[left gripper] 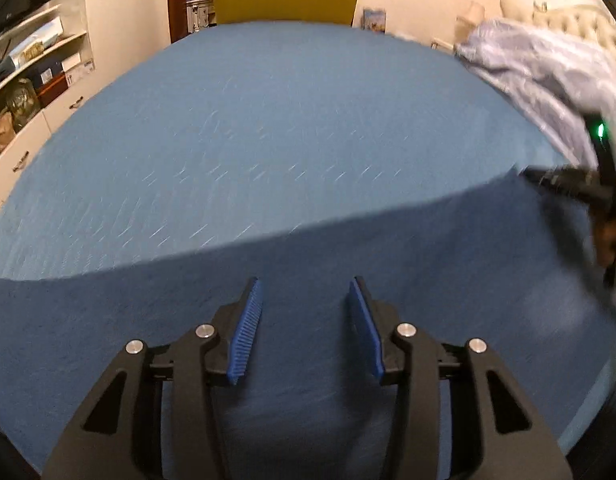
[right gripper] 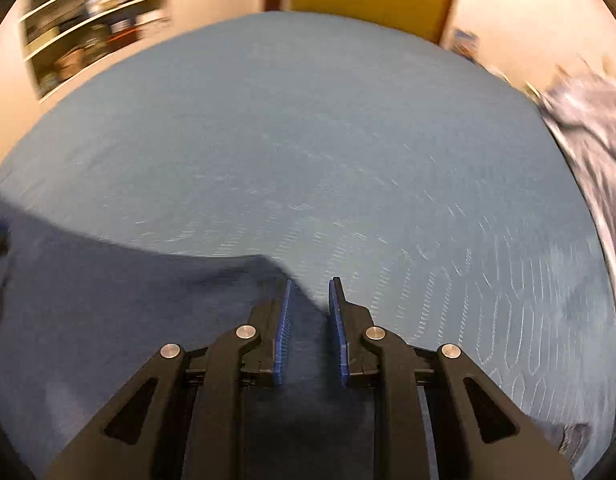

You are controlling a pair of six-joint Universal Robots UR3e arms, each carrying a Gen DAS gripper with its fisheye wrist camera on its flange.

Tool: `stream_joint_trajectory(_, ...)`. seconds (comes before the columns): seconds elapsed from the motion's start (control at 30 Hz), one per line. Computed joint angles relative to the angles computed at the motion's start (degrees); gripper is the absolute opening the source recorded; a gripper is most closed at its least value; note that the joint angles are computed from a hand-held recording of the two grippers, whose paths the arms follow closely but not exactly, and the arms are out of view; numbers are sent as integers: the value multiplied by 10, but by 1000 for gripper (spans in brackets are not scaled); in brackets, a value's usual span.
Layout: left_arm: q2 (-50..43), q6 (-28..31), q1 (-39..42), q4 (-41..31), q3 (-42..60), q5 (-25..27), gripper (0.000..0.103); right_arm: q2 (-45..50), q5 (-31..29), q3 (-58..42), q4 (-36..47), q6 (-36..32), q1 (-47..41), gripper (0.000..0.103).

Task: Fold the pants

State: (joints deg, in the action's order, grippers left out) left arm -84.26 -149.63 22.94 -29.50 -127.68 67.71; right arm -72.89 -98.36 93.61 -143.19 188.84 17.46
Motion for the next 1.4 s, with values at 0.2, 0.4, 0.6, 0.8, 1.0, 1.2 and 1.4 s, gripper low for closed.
stream_joint_trajectory(0.2, -51, 81, 83, -10, 58, -14, 23, -70, -43, 48, -54, 73, 6, 31)
stream_joint_trajectory(0.4, -98, 34, 176, 16, 124, 6, 34, -2, -45, -85, -9, 70, 138, 46)
stream_joint_trajectory(0.6, -4, 111, 314, -65, 79, -61, 34, 225, -28, -357, 108, 61, 210, 44)
stream_joint_trajectory(0.8, -68, 145, 381, -71, 124, -13, 54, 252, 0, -369, 92, 96, 174, 53)
stream_joint_trajectory(1.0, 18, 153, 416, -106, 94, -49, 45, -36, -61, -29, -28, 141, 154, 89)
stream_joint_trajectory(1.2, 367, 294, 382, -461, -20, -144, 45, -394, -191, 313, 79, 233, 137, 89)
stream_joint_trajectory(1.4, 471, 124, 116, -397, -123, -56, 50, -693, -139, 490, 287, 216, 7, 87)
